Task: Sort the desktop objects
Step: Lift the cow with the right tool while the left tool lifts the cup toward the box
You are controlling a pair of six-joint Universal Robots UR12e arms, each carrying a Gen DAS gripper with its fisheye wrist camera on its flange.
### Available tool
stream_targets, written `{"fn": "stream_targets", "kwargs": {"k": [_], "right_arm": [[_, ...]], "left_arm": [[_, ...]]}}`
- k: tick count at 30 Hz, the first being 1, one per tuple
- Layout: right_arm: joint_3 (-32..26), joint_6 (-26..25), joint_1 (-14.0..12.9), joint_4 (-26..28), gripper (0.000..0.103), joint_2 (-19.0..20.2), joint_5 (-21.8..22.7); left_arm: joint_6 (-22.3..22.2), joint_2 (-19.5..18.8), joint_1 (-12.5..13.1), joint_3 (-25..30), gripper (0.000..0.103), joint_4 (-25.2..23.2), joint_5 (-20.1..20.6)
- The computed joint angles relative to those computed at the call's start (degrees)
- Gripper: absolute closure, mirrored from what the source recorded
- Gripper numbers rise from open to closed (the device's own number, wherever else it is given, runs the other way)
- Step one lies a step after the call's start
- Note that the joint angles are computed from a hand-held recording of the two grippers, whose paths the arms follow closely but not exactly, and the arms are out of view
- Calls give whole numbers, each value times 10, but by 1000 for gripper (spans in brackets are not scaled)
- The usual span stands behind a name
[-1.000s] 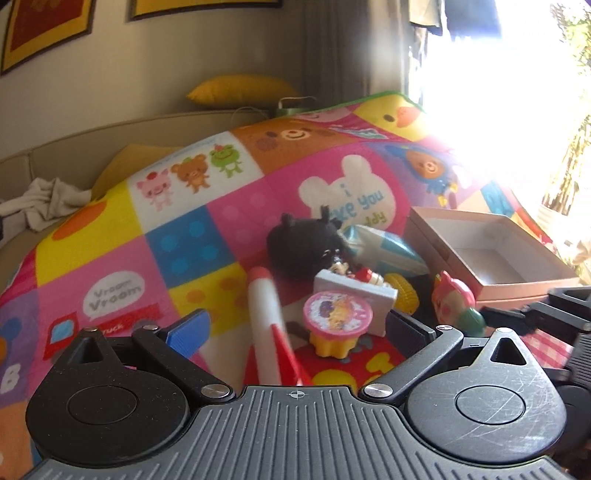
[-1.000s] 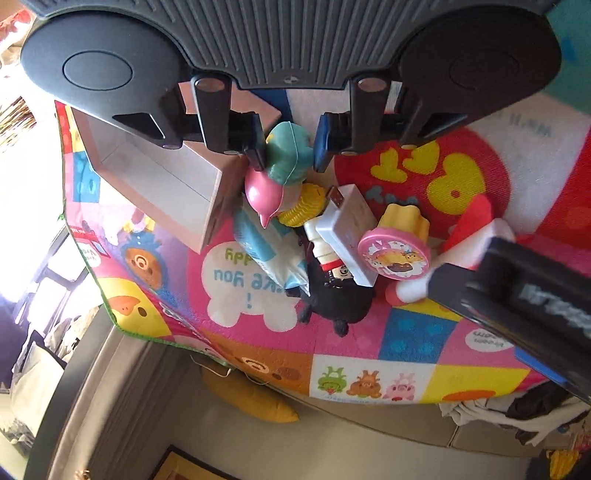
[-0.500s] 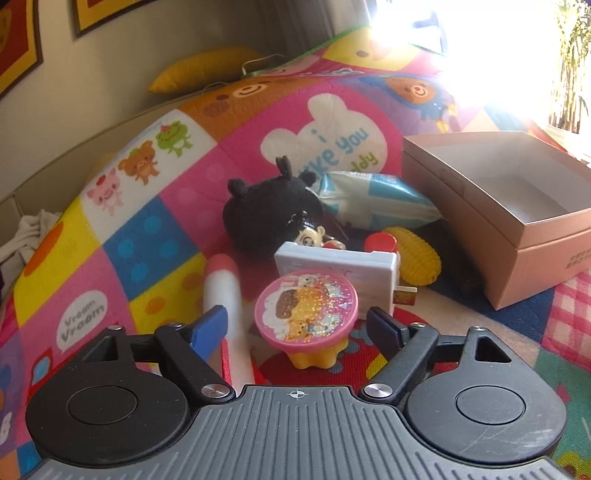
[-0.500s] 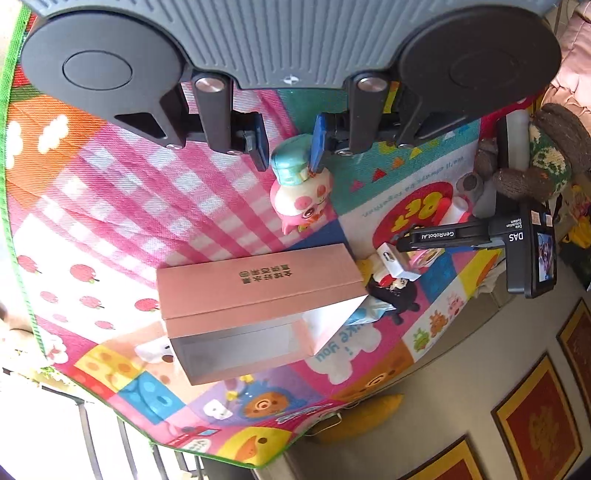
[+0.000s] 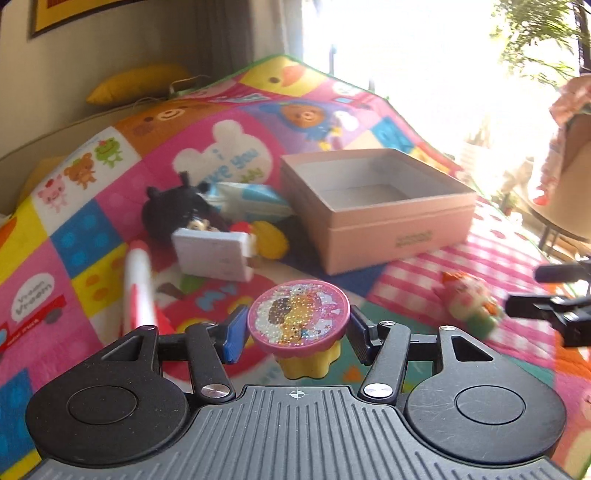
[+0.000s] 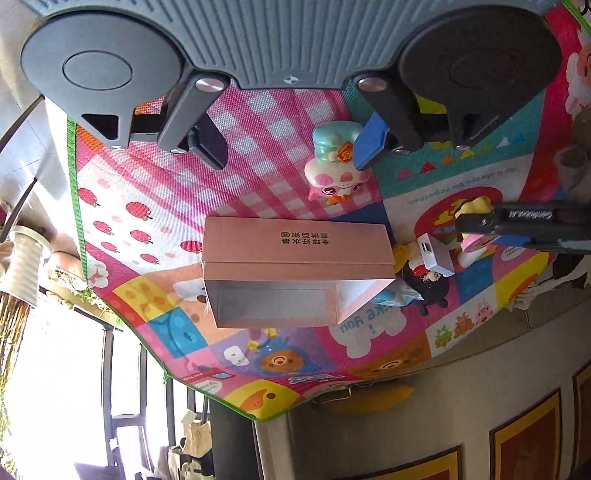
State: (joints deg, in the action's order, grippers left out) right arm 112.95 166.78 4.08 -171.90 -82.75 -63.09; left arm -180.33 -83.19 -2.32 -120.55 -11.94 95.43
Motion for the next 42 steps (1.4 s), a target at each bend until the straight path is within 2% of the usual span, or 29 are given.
{"fn": "stream_targets", "kwargs": {"k": [3,8,11,14,15,18,19,22,23,29,33,35,36,37,39,41,42], "right_arm": [[2,-7,3,2,27,-1,-1],[0,-18,11,2,25,1,2],[-13,-16,20,14,25,9,-6],[-24,-14,28,27,25,18,-7],[-28,-15,31,29,25,21,-7],[-35,-24,40,28,26,28,-14],[-37,-28,42,29,28,30,-17],[-41,-48,46,47,45,29,-23],[-42,-56,47,54,54,28,-26],[-26,-67,33,80,55,4,-30],[-14,-61,18,102,55,-18,-23],[-8,-56,12,105,55,-27,-20],[-5,-54,11,101,55,-30,-22],[-1,-53,9,97,55,-33,-24],[4,-50,5,94,55,-38,-21],[9,-48,2,94,55,-44,-14],[11,-47,0,94,55,-47,-10]], "left_arm": [[3,9,-9,-14,42,-7,-26],[-7,11,-11,-23,40,-15,-29],[-13,13,-13,-28,35,-17,-21],[-9,15,-14,-33,17,-2,-17],[-8,14,-16,-36,6,10,-12],[-2,8,-21,-44,2,50,1],[-4,6,-22,-45,1,56,3],[-9,4,-26,-42,0,48,11],[-11,4,-26,-43,0,52,10],[1,1,-34,-48,0,97,19],[14,-3,-39,-43,3,89,29],[12,-4,-40,-41,12,73,30],[8,-3,-38,-39,23,62,27],[2,-3,-37,-38,29,55,24],[-9,-4,-36,-36,32,47,28],[-12,-3,-36,-35,45,43,32],[-11,-1,-36,-35,46,38,29]]}}
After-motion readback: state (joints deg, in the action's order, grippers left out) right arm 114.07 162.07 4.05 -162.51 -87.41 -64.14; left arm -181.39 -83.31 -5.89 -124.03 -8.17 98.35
